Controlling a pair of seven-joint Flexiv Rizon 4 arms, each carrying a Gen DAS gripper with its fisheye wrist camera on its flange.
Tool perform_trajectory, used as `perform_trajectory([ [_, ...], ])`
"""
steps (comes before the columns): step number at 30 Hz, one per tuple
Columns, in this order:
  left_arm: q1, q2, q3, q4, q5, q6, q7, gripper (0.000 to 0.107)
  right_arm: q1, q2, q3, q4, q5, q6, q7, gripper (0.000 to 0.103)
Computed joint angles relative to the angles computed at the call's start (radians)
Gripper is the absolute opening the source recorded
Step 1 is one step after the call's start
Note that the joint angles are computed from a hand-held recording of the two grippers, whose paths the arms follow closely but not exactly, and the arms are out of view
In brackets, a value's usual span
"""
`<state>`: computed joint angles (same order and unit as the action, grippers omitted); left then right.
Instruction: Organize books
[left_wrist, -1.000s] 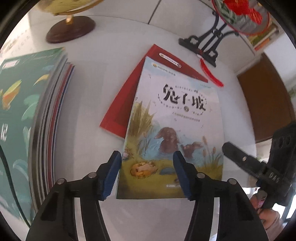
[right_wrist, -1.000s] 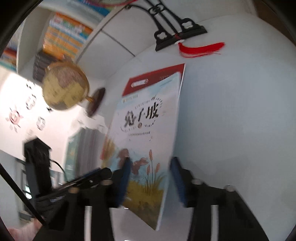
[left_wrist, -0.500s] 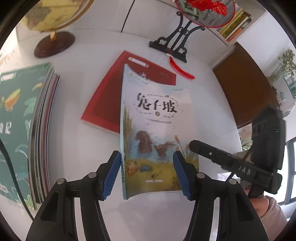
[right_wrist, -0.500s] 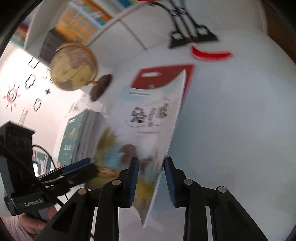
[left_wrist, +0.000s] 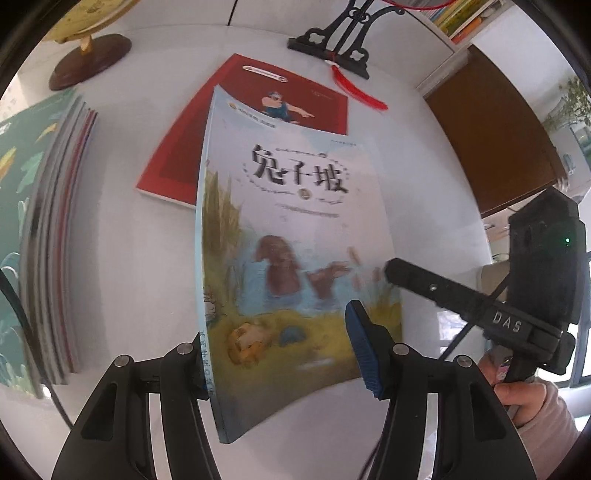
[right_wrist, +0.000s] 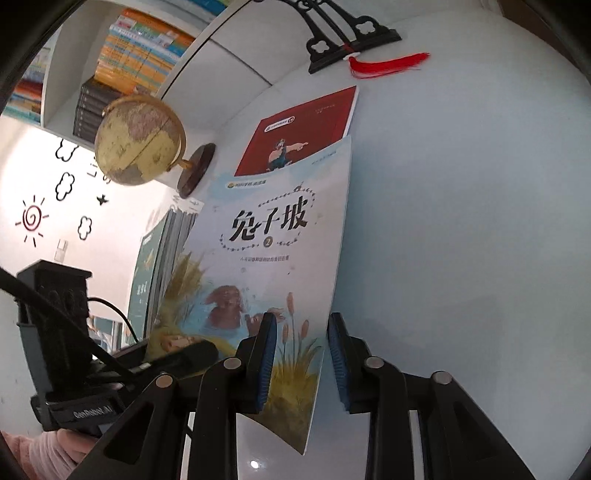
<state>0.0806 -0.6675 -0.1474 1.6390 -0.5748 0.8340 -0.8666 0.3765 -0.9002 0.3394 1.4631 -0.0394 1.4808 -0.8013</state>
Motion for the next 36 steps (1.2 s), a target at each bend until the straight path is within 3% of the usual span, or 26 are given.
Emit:
perform_trajectory([
  [2, 0.006, -0.003, 0.001, -0.003, -0.011, 0.013, -0.008, 0.054, 0.011, 0.006, -0.022, 0.011, 0.008, -0.001, 0.026, 0.019],
  [7, 0.021, -0.02, -0.002, -0.044, -0.015, -0.031, -0.021, 0.052, -0.06, -0.031, 0.087, -0.007, 0.023, 0.025, -0.032, 0.016],
  [11, -0.008, -0.011, 0.033, -0.046, 0.05, -0.014, -0.035, 0.033, -0.138, -0.094, 0.239, -0.045, 0.026, 0.1, -0.135, 0.017],
  [15, -0.013, -0.009, 0.06, -0.055, 0.096, -0.041, -0.087, 0.023, -0.219, -0.16, 0.387, -0.057, -0.03, 0.191, -0.207, 0.019],
  [21, -0.012, 0.028, 0.052, -0.006, 0.113, -0.006, -0.065, 0.023, -0.144, -0.108, 0.246, -0.091, -0.038, 0.017, -0.132, 0.023],
  [23, -0.011, 0.029, 0.056, -0.002, 0.12, -0.017, -0.07, 0.021, -0.105, -0.1, 0.19, -0.102, -0.002, -0.023, -0.093, 0.03],
  [29, -0.022, 0.026, 0.071, 0.006, 0.148, -0.006, -0.099, 0.022, -0.02, -0.058, 0.059, -0.059, 0.078, 0.008, 0.004, 0.036],
  [32, -0.036, 0.009, 0.089, -0.013, 0.18, -0.024, -0.147, 0.024, -0.047, -0.074, 0.105, -0.052, 0.073, 0.055, -0.026, 0.05],
  [34, -0.031, 0.002, 0.087, -0.018, 0.182, -0.034, -0.163, 0.026, -0.09, -0.116, 0.188, -0.076, 0.071, 0.093, -0.062, 0.071],
  [36, -0.03, -0.004, 0.087, -0.031, 0.191, -0.061, -0.175, 0.03, -0.142, -0.171, 0.292, -0.104, 0.072, 0.146, -0.132, 0.081],
])
